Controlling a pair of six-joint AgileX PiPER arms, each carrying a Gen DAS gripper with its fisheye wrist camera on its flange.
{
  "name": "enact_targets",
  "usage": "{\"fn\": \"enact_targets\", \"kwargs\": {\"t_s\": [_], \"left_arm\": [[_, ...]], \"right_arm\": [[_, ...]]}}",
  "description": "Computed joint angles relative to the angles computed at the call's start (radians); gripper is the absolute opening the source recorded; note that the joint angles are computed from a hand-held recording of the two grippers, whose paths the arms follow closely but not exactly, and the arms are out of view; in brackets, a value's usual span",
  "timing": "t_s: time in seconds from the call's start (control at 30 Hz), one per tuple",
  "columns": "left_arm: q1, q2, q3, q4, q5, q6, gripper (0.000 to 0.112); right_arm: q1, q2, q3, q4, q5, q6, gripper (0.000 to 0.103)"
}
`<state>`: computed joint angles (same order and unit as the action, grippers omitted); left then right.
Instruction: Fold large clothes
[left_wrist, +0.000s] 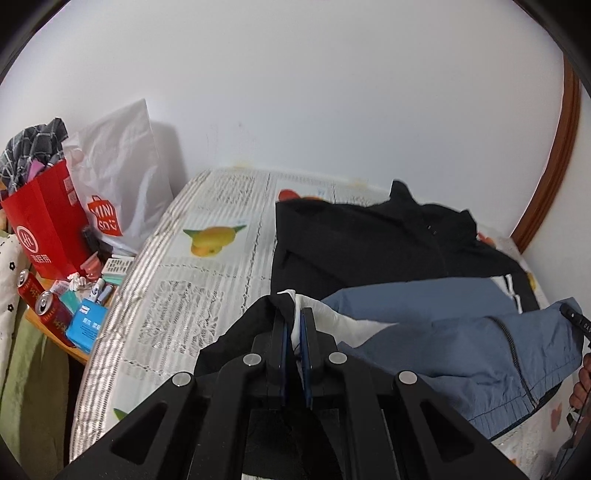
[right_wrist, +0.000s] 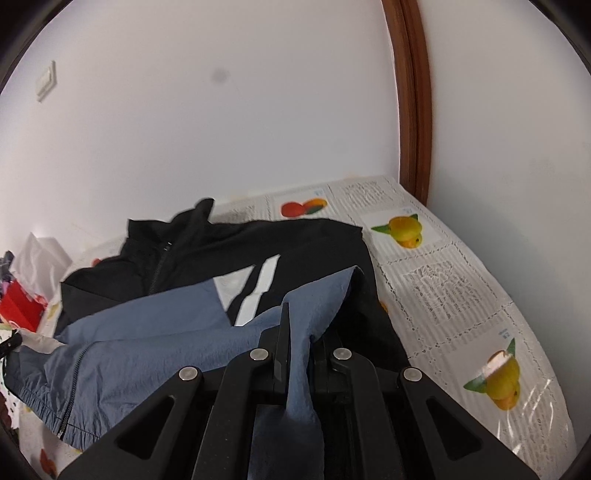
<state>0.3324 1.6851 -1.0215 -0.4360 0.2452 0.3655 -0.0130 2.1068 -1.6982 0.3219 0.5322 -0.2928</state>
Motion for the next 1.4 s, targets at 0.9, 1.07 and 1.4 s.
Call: {"fn": "enact_targets", "kwargs": {"t_s": [0.9,1.07,1.4], "left_arm": [[0.231,-0.118,0.197,-0.424,0.127,0.542,0.061],[0.253,-0.052,0.209,-0.487,0.124,0.639,0.061],[0.182,0.021,0.198,-0.490,0.074,0.622,0.023]], "right_arm": [[-0.179,-0.201,0.358,0.015,0.059,-0.239,0.038],[-0.167,-0.201,0.410,0.069,0.023,-0.322,0.038],[-0.103,-0.172,0.428,-0.110,-0.083,-0.171,0.010]]}}
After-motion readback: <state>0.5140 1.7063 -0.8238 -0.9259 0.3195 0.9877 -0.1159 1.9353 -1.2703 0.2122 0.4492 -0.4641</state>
